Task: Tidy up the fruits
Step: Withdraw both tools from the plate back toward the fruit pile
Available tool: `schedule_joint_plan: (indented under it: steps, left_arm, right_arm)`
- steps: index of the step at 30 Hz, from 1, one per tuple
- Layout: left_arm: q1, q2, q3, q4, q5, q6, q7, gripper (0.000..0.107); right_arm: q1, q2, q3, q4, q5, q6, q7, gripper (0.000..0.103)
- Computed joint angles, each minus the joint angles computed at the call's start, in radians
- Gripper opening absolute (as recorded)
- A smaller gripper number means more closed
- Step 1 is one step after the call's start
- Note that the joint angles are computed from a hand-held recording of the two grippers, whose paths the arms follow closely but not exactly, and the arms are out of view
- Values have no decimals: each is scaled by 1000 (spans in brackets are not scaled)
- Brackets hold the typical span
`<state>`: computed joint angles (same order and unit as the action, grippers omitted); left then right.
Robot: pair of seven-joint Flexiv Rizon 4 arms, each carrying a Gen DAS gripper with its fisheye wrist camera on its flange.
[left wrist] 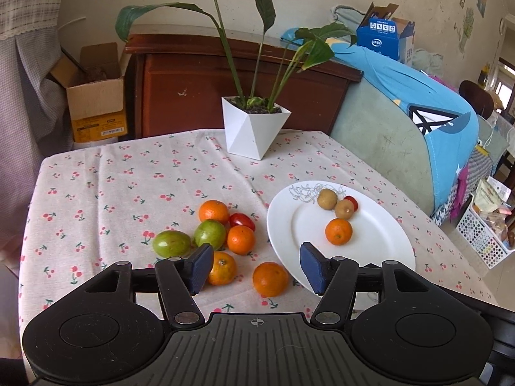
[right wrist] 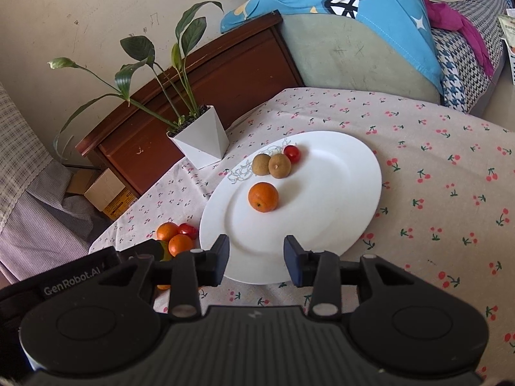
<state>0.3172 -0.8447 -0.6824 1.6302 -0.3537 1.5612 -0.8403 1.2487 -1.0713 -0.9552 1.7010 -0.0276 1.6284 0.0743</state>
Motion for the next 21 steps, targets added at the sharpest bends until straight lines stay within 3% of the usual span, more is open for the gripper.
schedule_joint_plan:
  steps: [11,21]
  left_arm:
    - [46,31,23,44,-1,12,-34,59]
    - [16,39,101,39,-2,15,-68,59]
  right_arm:
    - [-21,6,41,-34,-17,18,-60,39]
    - [-68,-1,105,-100,-21,45,-141,39]
